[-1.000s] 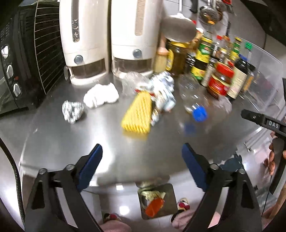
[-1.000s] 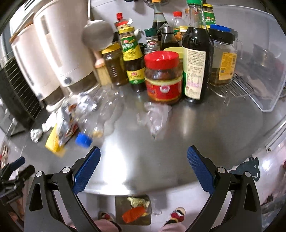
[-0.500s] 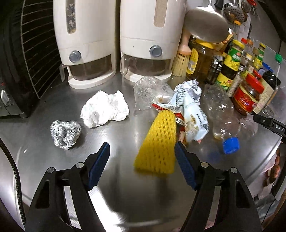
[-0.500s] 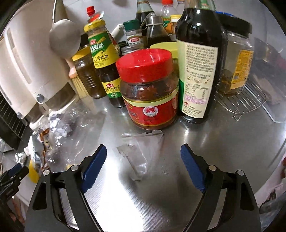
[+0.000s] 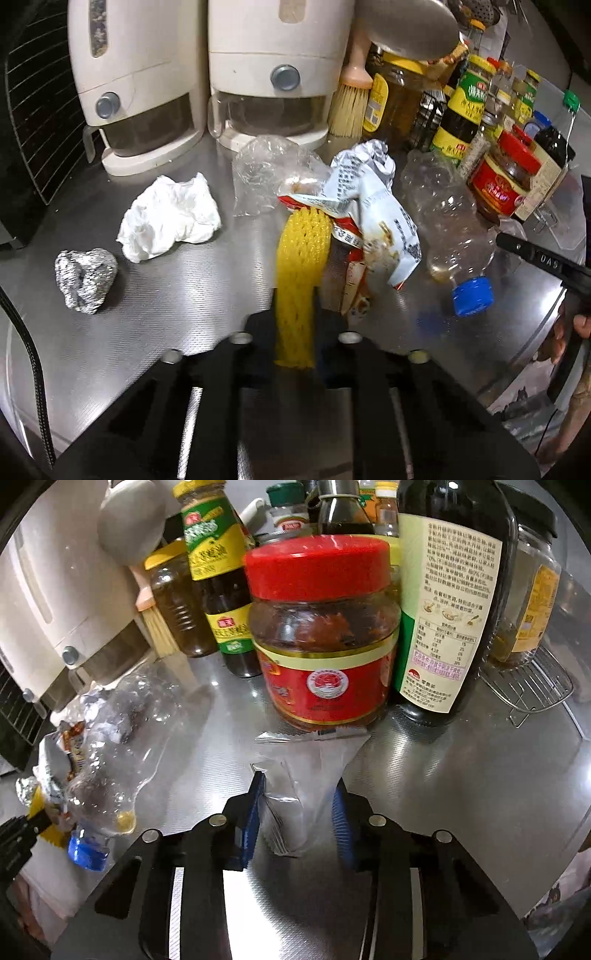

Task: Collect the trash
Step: 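Grasp the yellow foam net with left tool while right tool grasps zip bag, then carry both items over the bin and open both tools to drop them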

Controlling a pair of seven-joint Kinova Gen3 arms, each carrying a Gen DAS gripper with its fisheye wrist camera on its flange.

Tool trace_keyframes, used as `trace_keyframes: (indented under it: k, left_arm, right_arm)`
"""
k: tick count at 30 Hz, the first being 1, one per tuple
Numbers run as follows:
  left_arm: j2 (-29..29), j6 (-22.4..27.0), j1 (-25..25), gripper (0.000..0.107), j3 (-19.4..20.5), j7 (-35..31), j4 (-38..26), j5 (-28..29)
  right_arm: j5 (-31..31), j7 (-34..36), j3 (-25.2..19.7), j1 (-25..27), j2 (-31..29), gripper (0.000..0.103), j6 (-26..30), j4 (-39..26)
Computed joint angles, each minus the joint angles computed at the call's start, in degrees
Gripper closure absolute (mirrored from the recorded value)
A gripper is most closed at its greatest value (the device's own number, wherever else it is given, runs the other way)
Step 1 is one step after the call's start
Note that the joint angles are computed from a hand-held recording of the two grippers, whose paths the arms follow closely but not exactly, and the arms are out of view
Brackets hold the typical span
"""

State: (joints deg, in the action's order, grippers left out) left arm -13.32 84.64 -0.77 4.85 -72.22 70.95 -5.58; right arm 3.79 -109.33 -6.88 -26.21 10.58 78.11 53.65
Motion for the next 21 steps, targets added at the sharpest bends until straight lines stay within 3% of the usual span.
trace_keyframes:
  k: [8, 21]
  left_arm:
    - [-3.61, 3.38, -1.15, 0.098, 0.62, 0.81, -1.80, -1.62]
    - [-12.89, 14.86, -4.46, 0.098, 6.82, 2.42, -7.32, -1.93]
  right_arm:
    - [1.03, 0.38, -1.72, -2.09, -3.65, 0.075, 0.12, 1.06]
    - [4.14, -4.21, -8.65, -6.06, -14.23, 0.075, 4.85, 2.30]
